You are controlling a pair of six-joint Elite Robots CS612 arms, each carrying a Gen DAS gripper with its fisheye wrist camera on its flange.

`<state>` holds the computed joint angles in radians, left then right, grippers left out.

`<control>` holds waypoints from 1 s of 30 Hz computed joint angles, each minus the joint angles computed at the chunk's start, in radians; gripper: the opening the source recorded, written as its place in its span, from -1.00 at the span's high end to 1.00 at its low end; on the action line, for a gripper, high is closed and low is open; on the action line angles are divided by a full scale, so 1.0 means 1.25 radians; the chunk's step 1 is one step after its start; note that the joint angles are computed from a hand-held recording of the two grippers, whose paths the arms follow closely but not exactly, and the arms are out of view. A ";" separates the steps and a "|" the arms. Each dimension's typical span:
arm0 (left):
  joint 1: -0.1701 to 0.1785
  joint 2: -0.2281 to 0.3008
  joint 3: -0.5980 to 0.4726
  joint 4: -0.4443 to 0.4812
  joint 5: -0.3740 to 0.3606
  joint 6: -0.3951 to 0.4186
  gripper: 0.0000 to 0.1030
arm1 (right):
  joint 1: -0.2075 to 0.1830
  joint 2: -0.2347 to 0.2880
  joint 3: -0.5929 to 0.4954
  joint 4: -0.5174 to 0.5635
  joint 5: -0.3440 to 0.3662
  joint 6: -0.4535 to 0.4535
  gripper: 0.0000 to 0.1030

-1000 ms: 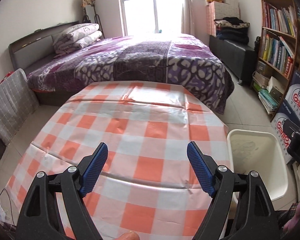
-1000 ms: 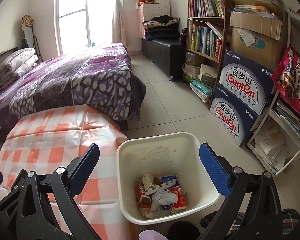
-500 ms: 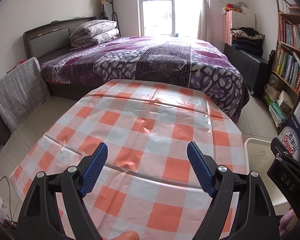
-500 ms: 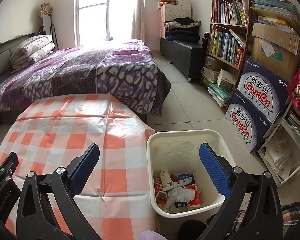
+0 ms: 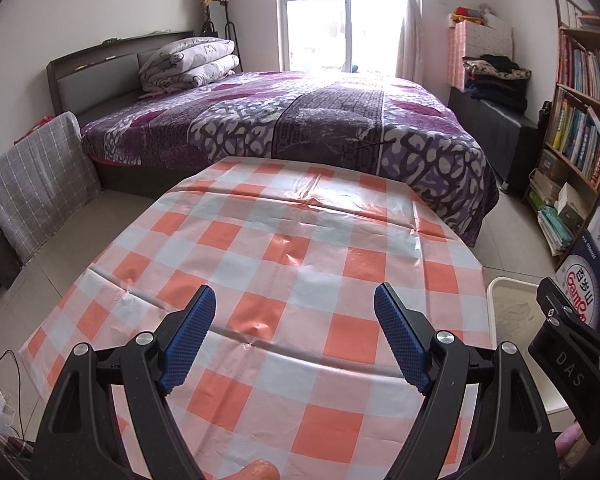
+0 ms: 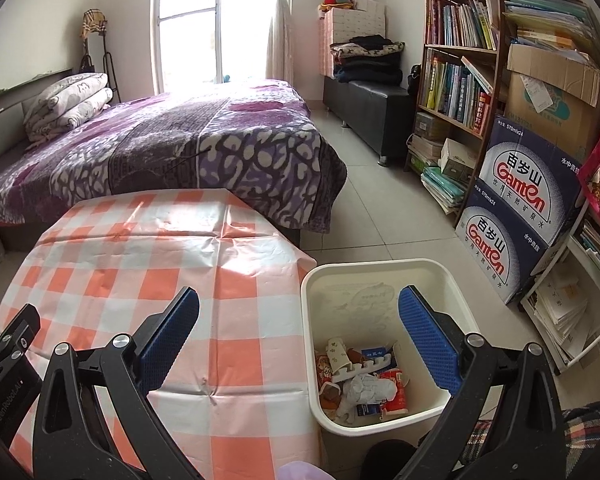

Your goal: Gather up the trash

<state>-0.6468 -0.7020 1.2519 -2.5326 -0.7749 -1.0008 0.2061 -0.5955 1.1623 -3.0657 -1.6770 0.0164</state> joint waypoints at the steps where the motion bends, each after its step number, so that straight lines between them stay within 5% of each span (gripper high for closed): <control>1: 0.000 0.001 -0.004 0.003 -0.001 0.000 -0.54 | 0.000 0.000 0.000 0.000 0.000 -0.002 -0.86; 30: 0.000 0.010 -0.023 0.017 -0.012 0.001 -0.54 | -0.002 -0.001 0.000 0.001 -0.001 0.003 -0.86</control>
